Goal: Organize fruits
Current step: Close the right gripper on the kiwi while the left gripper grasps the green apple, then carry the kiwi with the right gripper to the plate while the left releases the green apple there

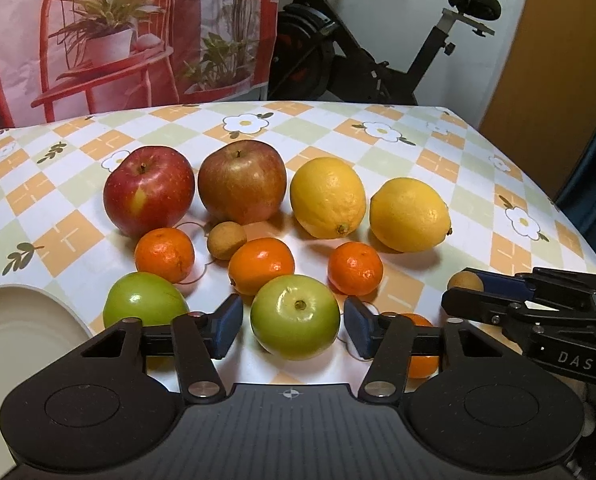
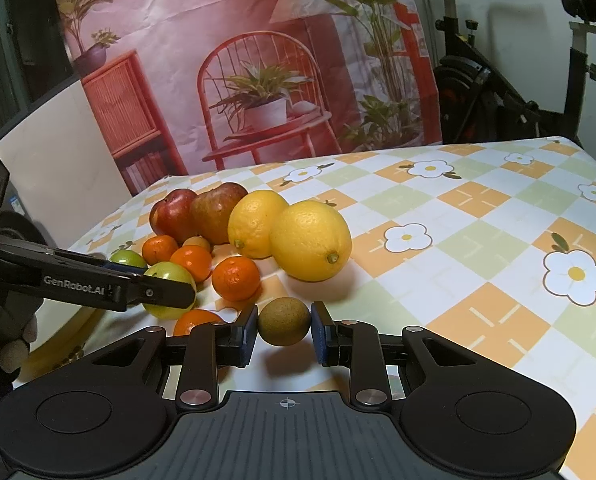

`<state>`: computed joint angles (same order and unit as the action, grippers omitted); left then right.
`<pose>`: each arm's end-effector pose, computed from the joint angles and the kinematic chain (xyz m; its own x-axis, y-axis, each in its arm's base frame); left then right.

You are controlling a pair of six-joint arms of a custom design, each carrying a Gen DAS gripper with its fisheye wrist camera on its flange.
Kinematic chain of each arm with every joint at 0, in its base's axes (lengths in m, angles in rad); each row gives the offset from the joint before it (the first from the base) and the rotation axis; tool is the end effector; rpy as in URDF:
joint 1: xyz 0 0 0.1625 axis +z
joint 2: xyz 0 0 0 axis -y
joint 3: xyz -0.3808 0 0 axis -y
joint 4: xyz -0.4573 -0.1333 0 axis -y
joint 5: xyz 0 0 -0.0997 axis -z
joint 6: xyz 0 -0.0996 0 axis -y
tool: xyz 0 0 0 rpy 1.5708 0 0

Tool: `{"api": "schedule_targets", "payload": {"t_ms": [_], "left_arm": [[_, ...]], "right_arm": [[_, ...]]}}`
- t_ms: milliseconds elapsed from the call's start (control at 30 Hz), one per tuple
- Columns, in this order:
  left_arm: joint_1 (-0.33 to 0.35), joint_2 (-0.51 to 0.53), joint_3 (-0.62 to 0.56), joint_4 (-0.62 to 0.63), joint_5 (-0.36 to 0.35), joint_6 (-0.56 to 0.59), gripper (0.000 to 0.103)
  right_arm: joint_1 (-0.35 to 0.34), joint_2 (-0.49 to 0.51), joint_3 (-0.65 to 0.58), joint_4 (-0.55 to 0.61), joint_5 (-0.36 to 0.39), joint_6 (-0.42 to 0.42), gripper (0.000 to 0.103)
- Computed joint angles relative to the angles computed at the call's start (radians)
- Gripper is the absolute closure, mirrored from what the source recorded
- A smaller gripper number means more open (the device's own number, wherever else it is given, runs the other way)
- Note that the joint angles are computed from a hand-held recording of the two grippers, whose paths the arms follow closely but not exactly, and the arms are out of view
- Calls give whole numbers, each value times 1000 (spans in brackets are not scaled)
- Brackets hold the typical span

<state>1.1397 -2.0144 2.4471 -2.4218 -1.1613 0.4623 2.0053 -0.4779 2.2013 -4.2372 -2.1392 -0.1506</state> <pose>-0.0016 -0.4174 0.2717 -0.6361 0.5818 -0.5068 0.7436 0.6376 -0.2013 0.2386 -0.3249 -0.0830 -0.9000 -0.0400 0.4340 -0.3867 0.5328 -0.7527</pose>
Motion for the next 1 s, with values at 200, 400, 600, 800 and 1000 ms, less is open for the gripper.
{"api": "schedule_targets", "payload": {"t_ms": [200, 400, 600, 800, 1000], "left_arm": [[-13, -26, 22, -6, 11, 19, 53], [-22, -82, 32, -21, 6, 8, 53], [-12, -123, 1, 5, -6, 14, 53], [35, -120, -92, -9, -2, 9, 53], [89, -111, -189, 18, 4, 95, 53]], "right_arm": [[-1, 0, 1, -3, 1, -1, 77], [-1, 5, -3, -9, 4, -2, 77], [4, 9, -7, -14, -6, -1, 77], [32, -15, -11, 42, -35, 25, 77], [97, -62, -76, 180, -26, -21, 77]]}}
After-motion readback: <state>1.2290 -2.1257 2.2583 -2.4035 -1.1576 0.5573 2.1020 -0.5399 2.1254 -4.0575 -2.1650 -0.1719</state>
